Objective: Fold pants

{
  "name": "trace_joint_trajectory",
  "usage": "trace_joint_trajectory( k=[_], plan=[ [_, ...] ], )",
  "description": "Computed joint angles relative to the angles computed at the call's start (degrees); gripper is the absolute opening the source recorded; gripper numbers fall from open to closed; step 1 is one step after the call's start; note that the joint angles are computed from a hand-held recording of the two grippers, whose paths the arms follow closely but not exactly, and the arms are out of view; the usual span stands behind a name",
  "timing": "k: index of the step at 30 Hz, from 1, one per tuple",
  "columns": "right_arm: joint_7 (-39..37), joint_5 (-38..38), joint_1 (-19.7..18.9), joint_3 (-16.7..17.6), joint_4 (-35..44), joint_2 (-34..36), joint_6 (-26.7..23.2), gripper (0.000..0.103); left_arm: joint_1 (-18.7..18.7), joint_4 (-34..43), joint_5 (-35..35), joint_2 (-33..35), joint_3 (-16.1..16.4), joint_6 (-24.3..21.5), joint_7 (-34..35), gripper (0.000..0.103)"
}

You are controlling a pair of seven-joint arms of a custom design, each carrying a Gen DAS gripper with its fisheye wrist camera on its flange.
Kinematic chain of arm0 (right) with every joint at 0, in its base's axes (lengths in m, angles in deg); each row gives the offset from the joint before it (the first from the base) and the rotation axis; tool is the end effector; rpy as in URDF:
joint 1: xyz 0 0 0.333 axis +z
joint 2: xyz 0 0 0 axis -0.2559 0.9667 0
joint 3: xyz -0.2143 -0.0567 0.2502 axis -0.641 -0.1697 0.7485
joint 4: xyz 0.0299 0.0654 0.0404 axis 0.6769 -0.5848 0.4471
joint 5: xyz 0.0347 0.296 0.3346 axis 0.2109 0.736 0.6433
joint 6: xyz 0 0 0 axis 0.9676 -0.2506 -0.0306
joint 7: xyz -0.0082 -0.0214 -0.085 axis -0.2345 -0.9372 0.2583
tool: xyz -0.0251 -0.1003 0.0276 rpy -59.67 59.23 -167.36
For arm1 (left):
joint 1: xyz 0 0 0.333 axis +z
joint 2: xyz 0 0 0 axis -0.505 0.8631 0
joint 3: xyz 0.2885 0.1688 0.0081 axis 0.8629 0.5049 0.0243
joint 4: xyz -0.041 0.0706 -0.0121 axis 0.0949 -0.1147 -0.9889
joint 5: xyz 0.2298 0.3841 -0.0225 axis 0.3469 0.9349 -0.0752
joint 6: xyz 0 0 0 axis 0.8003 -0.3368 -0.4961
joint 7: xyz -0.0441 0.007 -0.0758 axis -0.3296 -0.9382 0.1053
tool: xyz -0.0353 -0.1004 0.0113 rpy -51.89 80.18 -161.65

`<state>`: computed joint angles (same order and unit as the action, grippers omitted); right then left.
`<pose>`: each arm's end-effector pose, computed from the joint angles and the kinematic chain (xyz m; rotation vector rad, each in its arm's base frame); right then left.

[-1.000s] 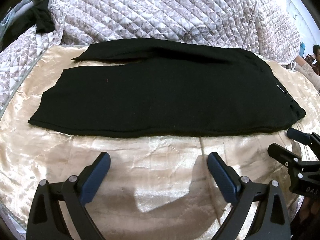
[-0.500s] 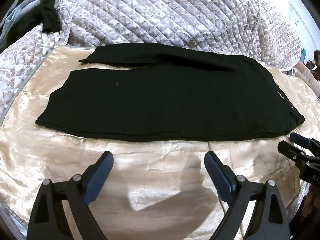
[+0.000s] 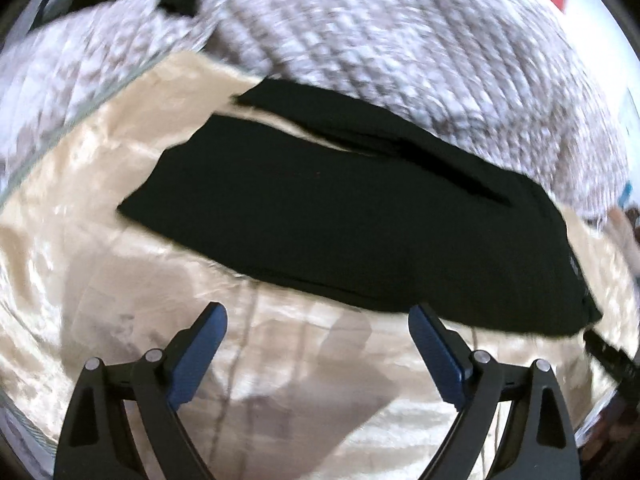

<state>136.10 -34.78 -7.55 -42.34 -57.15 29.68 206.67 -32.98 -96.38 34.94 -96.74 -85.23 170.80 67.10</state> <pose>0.5524 0.0695 0.4593 -1.6091 2.1290 -0.3116 0.5659 -0.0431 0.4440 -2.0415 1.6991 -0.8793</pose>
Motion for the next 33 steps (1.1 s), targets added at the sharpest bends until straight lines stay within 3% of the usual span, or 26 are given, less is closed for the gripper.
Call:
trace_joint_trajectory(
  k=[5,10,13,18,21,23,24,25,26,28,33],
  plan=[
    [1.74,7.36,-0.29,-2.06,-1.91,-0.84,3.19,0.079,-3.85,2.47,-20.4,2.02,3.94,-0.42,12.87,0.094],
    [2.31,11.11,-0.78,-2.91,-0.79,1.73,6.71,0.079,-2.15,6.19,-34.23,4.86,2.84,-1.79,21.02,0.092],
    [0.81,16.56,-0.57,-4.12,0.91,4.24,8.18,0.079,-0.07,8.12,-34.4,6.76,0.98,-1.5,19.87,0.092],
    [-2.81,25.4,-0.94,-4.49,3.34,7.25,10.93,0.078,2.51,9.67,-29.36,9.38,-1.11,1.28,15.21,0.069],
    [1.38,21.32,-2.44,-3.49,3.74,8.04,11.96,0.063,3.65,10.01,-26.51,10.2,-1.74,2.45,12.15,0.053],
    [4.81,18.04,-3.37,-3.19,3.41,7.99,12.1,0.043,4.26,10.16,-22.83,10.88,-1.71,2.97,7.9,0.034],
    [6.48,16.85,-3.81,-3.19,3.16,7.96,12.13,0.029,4.58,10.25,-21.16,11.19,-1.71,3.08,5.93,0.03],
    [6.46,18.03,-3.89,-3.49,3.14,8.14,11.95,0.022,4.88,10.39,-19.3,11.48,-1.66,3.0,3.78,0.021],
    [4.96,20.55,-3.68,-3.81,2.98,8.14,12.07,0.021,5.16,10.51,-17.52,11.71,-1.62,2.91,1.85,0.012],
    [3.08,22.87,-3.56,-3.97,3.11,8.27,12.36,0.02,5.94,10.7,-16.86,12.16,-2.16,3.27,1.07,0.006],
    [1.06,24.4,-3.57,-3.9,3.4,8.06,12.07,0.014,6.27,9.45,-11.77,10.79,-2.42,4.13,-2.12,0.004]
  ],
)
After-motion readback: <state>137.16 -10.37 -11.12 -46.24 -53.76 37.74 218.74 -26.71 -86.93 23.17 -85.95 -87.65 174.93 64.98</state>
